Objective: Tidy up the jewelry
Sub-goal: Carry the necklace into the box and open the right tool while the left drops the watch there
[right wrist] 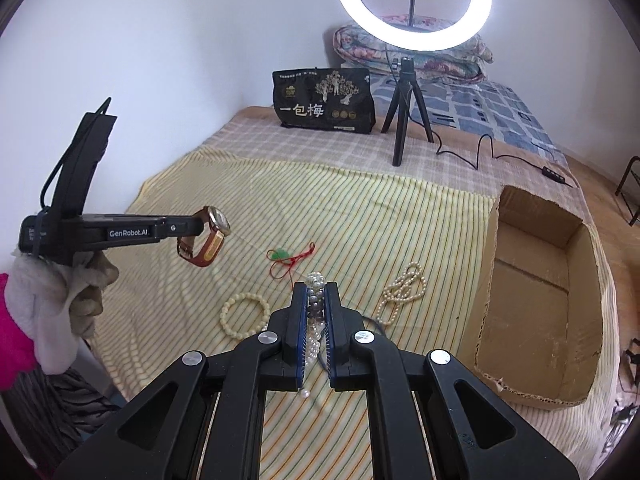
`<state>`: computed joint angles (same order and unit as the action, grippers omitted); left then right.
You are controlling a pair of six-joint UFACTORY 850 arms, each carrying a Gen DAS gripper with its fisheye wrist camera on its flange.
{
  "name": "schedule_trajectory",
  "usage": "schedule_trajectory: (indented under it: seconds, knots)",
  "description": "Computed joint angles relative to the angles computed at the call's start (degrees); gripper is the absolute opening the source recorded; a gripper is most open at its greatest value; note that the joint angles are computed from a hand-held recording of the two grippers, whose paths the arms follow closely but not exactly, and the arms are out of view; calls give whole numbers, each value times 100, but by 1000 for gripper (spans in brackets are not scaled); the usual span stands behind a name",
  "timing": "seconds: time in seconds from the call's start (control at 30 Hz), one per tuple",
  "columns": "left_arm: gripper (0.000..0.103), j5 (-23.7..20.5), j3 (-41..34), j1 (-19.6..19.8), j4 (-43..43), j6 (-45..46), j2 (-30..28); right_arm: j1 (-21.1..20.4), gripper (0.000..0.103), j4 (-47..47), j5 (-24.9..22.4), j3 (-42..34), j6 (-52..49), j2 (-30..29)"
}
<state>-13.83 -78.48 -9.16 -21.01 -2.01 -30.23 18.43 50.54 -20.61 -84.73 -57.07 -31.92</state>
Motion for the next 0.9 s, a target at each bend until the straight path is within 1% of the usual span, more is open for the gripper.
schedule_trajectory:
  seconds: [0.1, 0.47, 0.63, 0.77, 0.9]
  knots:
    - [7, 24, -67, -65, -247, 232, -1, -32, 6, 291, 79, -46, -206, 34]
    - [7, 208, -221, -373, -463, 503, 50, -138, 6, 1001, 268, -212, -663, 176]
    - [7, 287, -290, -493, -371, 481, 48, -252, 6, 1236, 466, -181, -821, 306]
    - [7, 288, -363, -589, -504, 654, 26, -385, 6, 1481, 611, -170, -937, 384]
    - [7, 270, -498, -699, -413, 636, -48, -528, 6, 1446, 707, -241, -822, 393]
